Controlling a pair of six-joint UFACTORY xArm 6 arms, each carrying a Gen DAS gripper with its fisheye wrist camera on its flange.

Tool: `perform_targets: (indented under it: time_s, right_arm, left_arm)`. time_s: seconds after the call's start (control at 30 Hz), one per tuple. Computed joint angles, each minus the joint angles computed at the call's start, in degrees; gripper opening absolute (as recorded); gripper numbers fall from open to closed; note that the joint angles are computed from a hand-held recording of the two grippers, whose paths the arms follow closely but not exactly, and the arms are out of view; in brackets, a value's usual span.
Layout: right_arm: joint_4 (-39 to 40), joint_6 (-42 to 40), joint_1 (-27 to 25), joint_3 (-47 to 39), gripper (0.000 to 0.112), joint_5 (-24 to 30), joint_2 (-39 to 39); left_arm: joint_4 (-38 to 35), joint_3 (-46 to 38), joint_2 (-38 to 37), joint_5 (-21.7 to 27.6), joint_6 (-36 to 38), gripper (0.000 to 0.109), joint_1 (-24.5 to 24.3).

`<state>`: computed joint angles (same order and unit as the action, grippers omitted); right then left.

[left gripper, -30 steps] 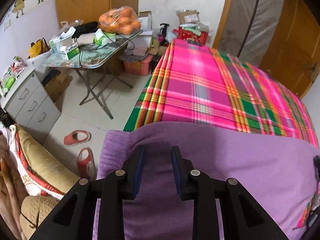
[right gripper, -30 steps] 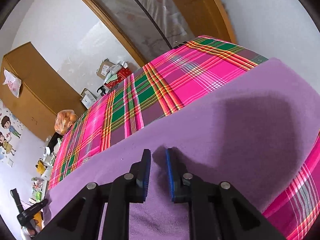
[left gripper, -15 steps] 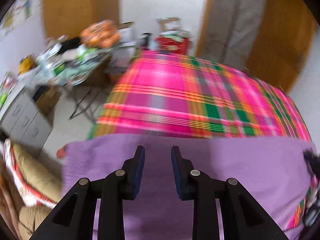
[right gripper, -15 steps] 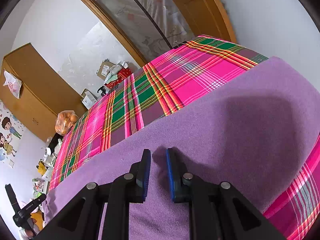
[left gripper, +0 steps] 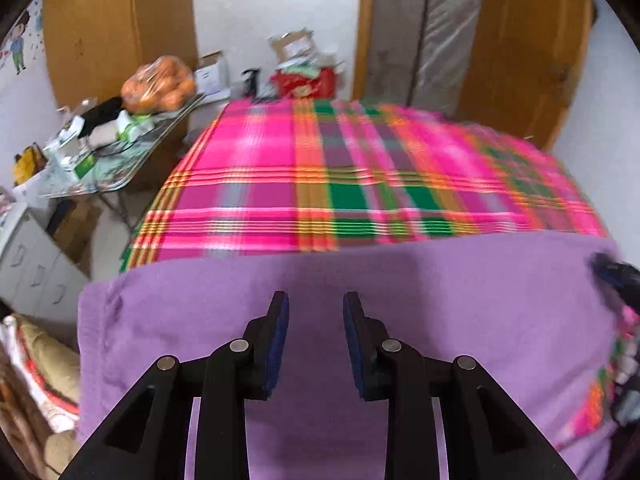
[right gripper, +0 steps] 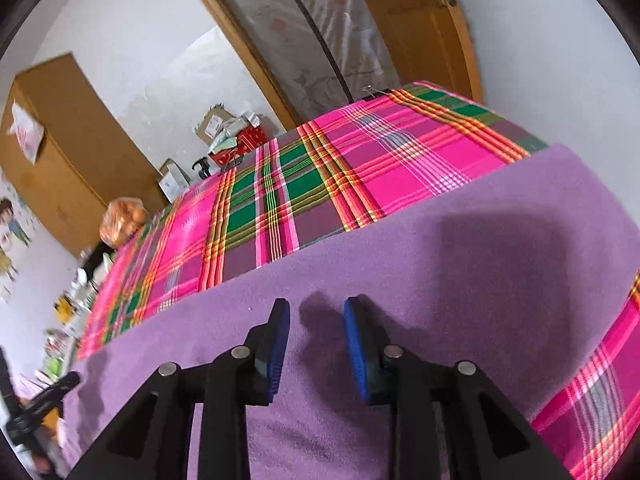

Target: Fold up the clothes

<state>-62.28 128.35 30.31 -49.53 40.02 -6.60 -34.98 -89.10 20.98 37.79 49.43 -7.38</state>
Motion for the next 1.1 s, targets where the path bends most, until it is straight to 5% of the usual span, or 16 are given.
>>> perform_targets:
  time_s: [0.23, 0.37, 0.5, 0.6, 0.73, 0.83, 0.93, 1.1]
  right_arm:
    - [5.86, 6.53, 4.54, 1.58, 0.029, 17.87, -4.14]
    - [10.89, 17.74, 6.28, 6.69, 0.024, 27.01, -9.83]
    - [11.45, 18.41, 6.92, 6.75, 0.027, 29.4, -10.12]
    - [-0.17, 15.66, 6.99, 5.75, 0.031, 22.74, -9.2]
    - [-19.34, 12.16, 1.21, 2.1, 0.034, -0.67, -4.43]
    - [-25.95, 8.1, -2.61, -5.44, 0.034, -18.66, 3.87]
    - [-22.37, -3.74, -4.62, -10.77, 0.034, -31.34, 9.88]
    - [-6.17, -19.06, -4.73, -10.9, 0.034, -33.47, 13.1]
  left_arm:
    - [-8.45, 14.1, -10.48, -1.71, 10.92, 0.029, -0.34]
    - [-8.32, 16.38, -11.85, -3.41, 10.8, 0.029, 0.08]
    - [-3.61, 16.04, -10.42, -6.5, 5.62, 0.029, 1.27]
    - [-2.1, 15.64, -9.97, -6.95, 3.44, 0.029, 3.34]
    - [-2.65, 16.58, -10.77, -6.47, 3.49, 0.029, 6.43]
    - [-2.55, 16.55, -10.39, -4.76, 3.39, 0.029, 9.09]
    - [-4.27, 16.83, -9.65, -4.8, 5.43, 0.029, 11.14]
    - [-8.9, 17.21, -9.97, -3.62, 9.13, 0.029, 13.12]
